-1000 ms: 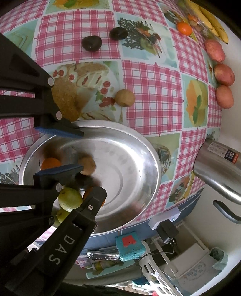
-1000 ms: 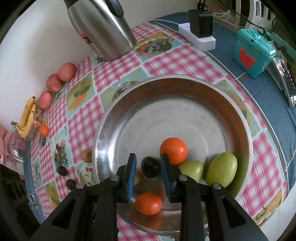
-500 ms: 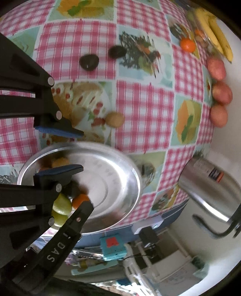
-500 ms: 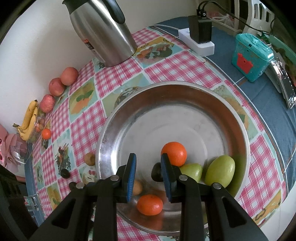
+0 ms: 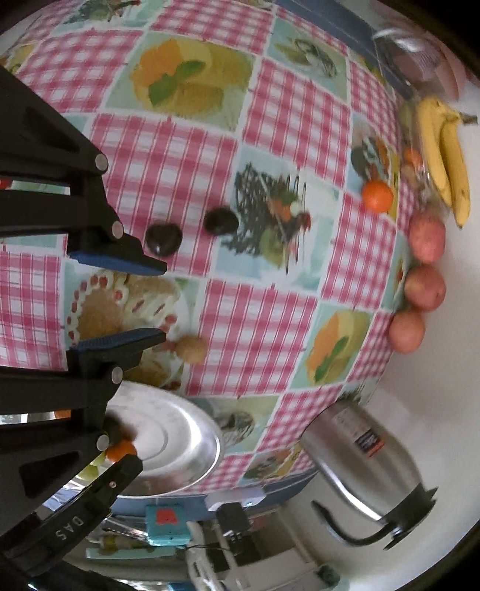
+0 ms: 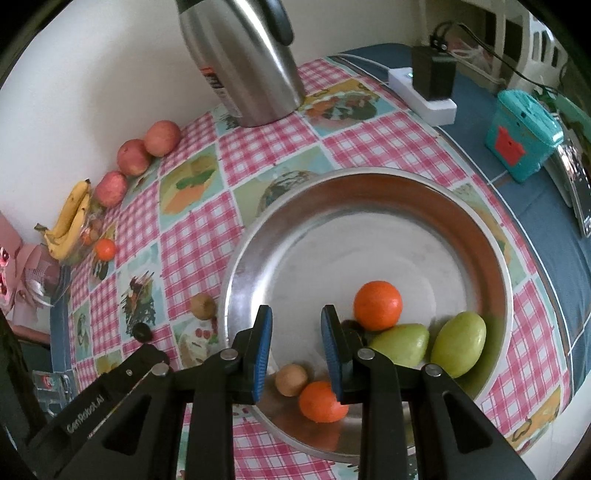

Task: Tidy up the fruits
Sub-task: 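Withdraw both open tools from the plate toward the remaining plums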

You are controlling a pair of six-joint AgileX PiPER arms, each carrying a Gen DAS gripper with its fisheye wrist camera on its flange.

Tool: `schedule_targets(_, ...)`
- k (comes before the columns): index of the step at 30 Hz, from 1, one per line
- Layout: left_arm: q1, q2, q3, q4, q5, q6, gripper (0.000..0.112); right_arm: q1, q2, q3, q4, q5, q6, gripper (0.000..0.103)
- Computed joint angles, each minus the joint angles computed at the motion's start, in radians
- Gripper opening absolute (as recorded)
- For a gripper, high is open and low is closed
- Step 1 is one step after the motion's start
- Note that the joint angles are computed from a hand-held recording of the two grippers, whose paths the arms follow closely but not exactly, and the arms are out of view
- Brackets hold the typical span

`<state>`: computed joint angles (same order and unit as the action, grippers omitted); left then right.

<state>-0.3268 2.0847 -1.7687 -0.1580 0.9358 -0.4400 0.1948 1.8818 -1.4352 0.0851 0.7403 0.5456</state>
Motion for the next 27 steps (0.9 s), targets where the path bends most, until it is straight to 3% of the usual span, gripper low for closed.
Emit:
schedule_targets(6, 0.011, -0.009, 0.005, 0.017, 0.000, -0.021, 0.037, 0.011, 0.008, -0.018, -0.014, 0.014, 0.003, 0.028)
schedule_targets(7, 0.010, -0.007, 0.002, 0.019, 0.001, -0.023, 0.042, 0.011, 0.012, -0.022, -0.018, 0.021, 0.003, 0.028)
schedule_targets(9, 0.006, -0.002, -0.004, 0.030, 0.007, -0.034, 0.074, 0.016, 0.027, -0.038, -0.033, 0.040, 0.012, 0.045)
schedule_targets(10, 0.005, -0.002, -0.005, 0.034, 0.008, -0.035, 0.074, 0.018, 0.033, -0.043, -0.041, 0.047, 0.016, 0.058)
schedule_targets(14, 0.000, 0.002, -0.010, 0.061, 0.010, -0.052, 0.083, 0.021, 0.048, -0.055, -0.063, 0.065, 0.031, 0.068)
schedule_targets(18, 0.000, -0.003, 0.001, 0.101, 0.001, -0.082, 0.094, 0.029, 0.052, -0.058, -0.099, 0.071, 0.053, 0.070)
schedule_targets(22, 0.005, -0.014, 0.018, 0.122, -0.018, -0.105, 0.102, 0.036, 0.057, -0.064, -0.127, 0.074, 0.064, 0.089)
schedule_targets(27, 0.003, -0.023, 0.031, 0.167, -0.033, -0.141, 0.103, 0.036, 0.058, -0.063, -0.128, 0.067, 0.056, 0.090)
